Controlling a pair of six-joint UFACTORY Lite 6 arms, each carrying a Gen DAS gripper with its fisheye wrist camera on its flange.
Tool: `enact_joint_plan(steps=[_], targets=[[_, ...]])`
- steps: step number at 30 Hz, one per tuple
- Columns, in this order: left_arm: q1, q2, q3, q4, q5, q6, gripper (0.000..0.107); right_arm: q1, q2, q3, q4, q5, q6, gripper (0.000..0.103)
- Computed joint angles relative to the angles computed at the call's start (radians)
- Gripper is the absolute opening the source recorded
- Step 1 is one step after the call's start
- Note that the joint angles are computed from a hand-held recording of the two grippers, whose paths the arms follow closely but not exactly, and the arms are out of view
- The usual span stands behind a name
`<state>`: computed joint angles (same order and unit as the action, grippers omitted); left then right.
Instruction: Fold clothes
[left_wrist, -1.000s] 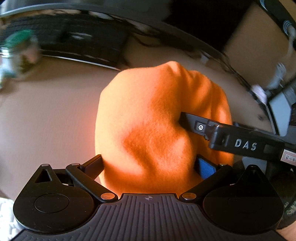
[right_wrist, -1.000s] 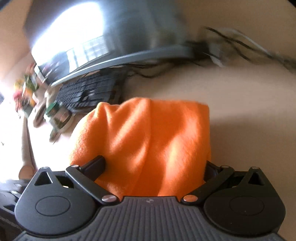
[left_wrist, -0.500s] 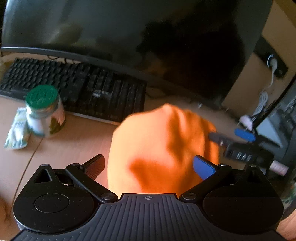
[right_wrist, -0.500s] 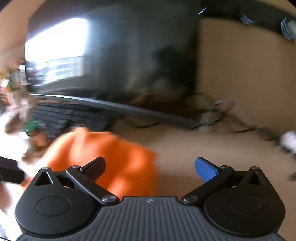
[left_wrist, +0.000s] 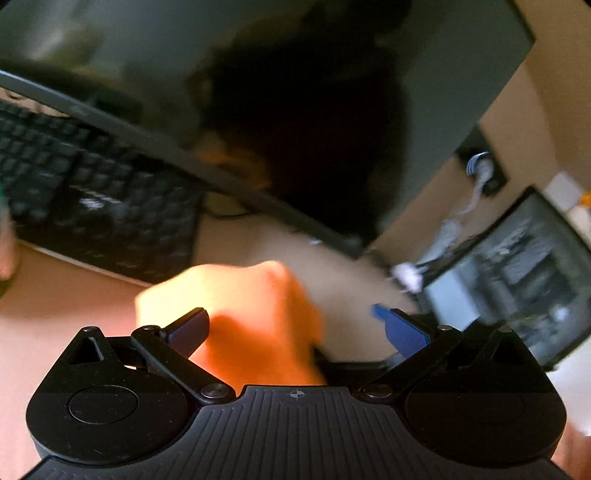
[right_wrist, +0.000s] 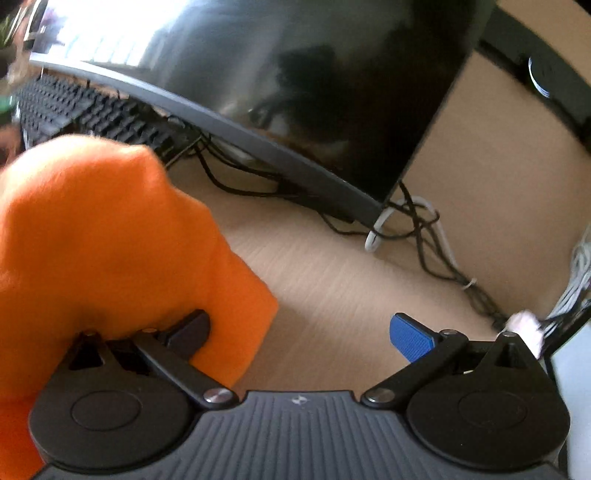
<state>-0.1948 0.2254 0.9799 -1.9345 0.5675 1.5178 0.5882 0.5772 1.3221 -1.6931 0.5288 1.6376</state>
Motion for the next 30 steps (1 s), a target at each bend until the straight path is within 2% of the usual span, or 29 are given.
enact_joint_plan(steps=[1,5,8,11,14,15,16,18,21,26,30], targets=[[0.009,0.036,0.025,0.019,0.044,-0.014,0.103,-0.003,-0.001,-0.006,-0.017,-0.002,0.027,0.103],[0.002,0.160,0.112,0.051,0.043,-0.042,0.103,-0.015,-0.004,-0.029,-0.089,-0.009,0.138,0.103],[-0.006,0.217,0.175,0.087,0.034,-0.065,0.103,-0.030,-0.052,-0.053,0.003,-0.048,0.055,0.103],[-0.041,0.267,0.245,0.131,-0.034,-0.087,0.103,-0.022,-0.218,-0.170,0.053,-0.064,0.058,0.103],[-0.072,0.296,0.277,0.114,-0.083,-0.061,0.103,0.002,-0.366,-0.293,-0.046,-0.117,0.223,0.103],[-0.075,0.295,0.274,0.102,-0.082,-0.046,0.103,0.007,-0.363,-0.300,-0.052,-0.139,0.228,0.103],[-0.077,0.288,0.264,0.085,-0.083,-0.030,0.103,0.015,-0.354,-0.296,-0.017,-0.156,0.192,0.103],[-0.065,0.243,0.213,0.048,-0.053,0.011,0.103,0.058,-0.236,-0.229,0.100,-0.081,0.050,0.103],[-0.026,0.111,0.088,0.023,-0.023,0.040,0.103,0.072,-0.140,-0.183,0.076,-0.046,0.081,0.103],[0.000,-0.060,-0.088,0.029,-0.132,0.070,0.103,0.068,-0.091,-0.139,0.011,-0.054,0.148,0.103],[-0.029,-0.098,-0.155,0.104,-0.226,0.051,0.103,0.057,-0.067,-0.110,0.005,-0.080,0.149,0.103]])
